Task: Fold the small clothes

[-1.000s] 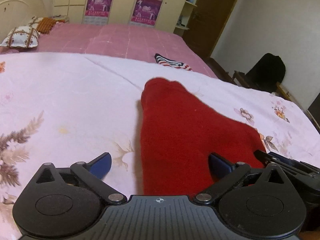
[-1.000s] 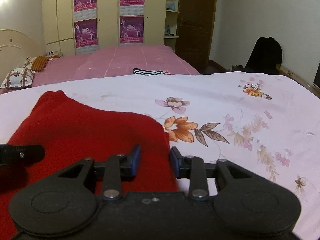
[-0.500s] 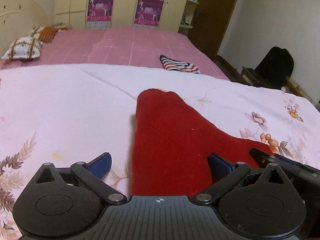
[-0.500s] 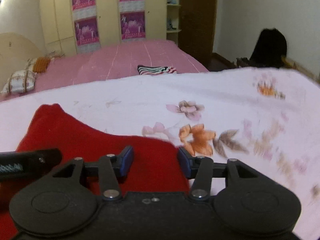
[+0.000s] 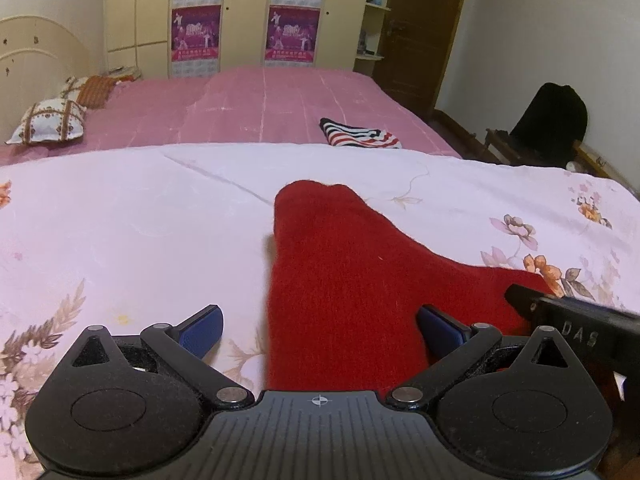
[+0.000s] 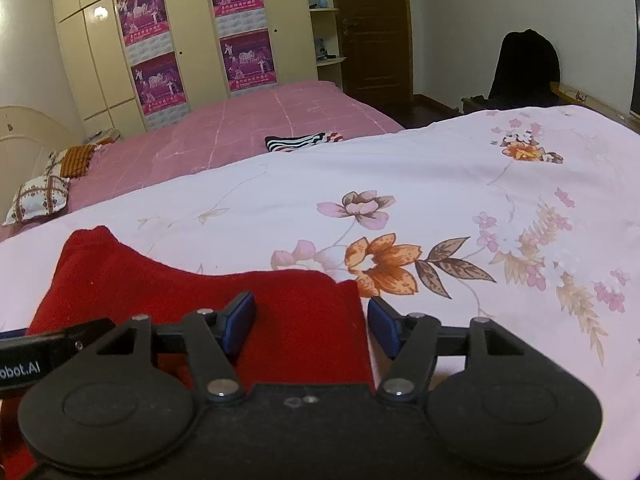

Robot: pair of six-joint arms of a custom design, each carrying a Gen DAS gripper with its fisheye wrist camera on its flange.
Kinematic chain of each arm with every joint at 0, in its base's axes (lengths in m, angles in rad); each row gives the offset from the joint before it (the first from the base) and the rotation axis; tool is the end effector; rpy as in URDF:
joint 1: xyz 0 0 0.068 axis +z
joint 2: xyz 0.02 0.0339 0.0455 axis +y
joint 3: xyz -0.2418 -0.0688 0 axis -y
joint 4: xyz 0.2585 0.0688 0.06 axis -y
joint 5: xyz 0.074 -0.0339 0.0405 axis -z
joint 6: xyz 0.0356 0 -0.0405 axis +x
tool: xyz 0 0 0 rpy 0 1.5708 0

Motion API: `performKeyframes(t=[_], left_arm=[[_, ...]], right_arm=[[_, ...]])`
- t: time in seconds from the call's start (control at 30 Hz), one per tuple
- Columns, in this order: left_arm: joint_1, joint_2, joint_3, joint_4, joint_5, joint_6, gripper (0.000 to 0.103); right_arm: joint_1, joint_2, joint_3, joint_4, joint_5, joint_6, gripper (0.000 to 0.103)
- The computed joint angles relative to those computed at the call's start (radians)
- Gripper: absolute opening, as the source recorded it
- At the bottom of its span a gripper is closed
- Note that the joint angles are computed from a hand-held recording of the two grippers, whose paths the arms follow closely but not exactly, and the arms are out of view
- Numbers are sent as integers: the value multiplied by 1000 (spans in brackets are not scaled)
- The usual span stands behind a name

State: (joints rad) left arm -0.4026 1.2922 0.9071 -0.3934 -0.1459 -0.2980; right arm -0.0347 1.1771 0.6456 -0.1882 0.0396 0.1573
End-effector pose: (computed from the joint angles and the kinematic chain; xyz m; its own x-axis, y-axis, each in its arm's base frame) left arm 0.2719 -0.1102 0.2278 -0.7035 -0.0162 -0.7106 0.0898 0.9897 -0.1114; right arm 0.2627 -0.0105 0.1853 -0.6405 0.1789 -0.7468 0.1668 0.9817 0.0920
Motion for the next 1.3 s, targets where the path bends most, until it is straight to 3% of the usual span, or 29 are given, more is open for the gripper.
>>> performKeyframes(t=[0.13,0.43,0.57,0.67,0.8,1.13,1.3], left_arm=[[-10,-88,-32,-41,-8,-10,102],[-110,-328,-127,-178,-37,-44,102],[-118,-313,-146,-170,-41,-53,103],[-134,-313,-138,-182,-68,-35,103],[-144,-339,-114,-240,-82,-45,103],[-227,-461,-139,-363,-112,-104,102],[-274,-482,-196,-390,-122,-157,103]], right_arm=[[4,-71,27,-99,9,-14,62],[10,-483,-86,-311,-21,-44,59],[36,-475,-127,-339,28,-77,58],[7,-471,-163,-302,11,-74,65],[-7,-467,-126,-357,-2,-53,64],[-35,-736,-134,-574,-50,-98,57],[6,-870,-191,-662,1,-111,55]])
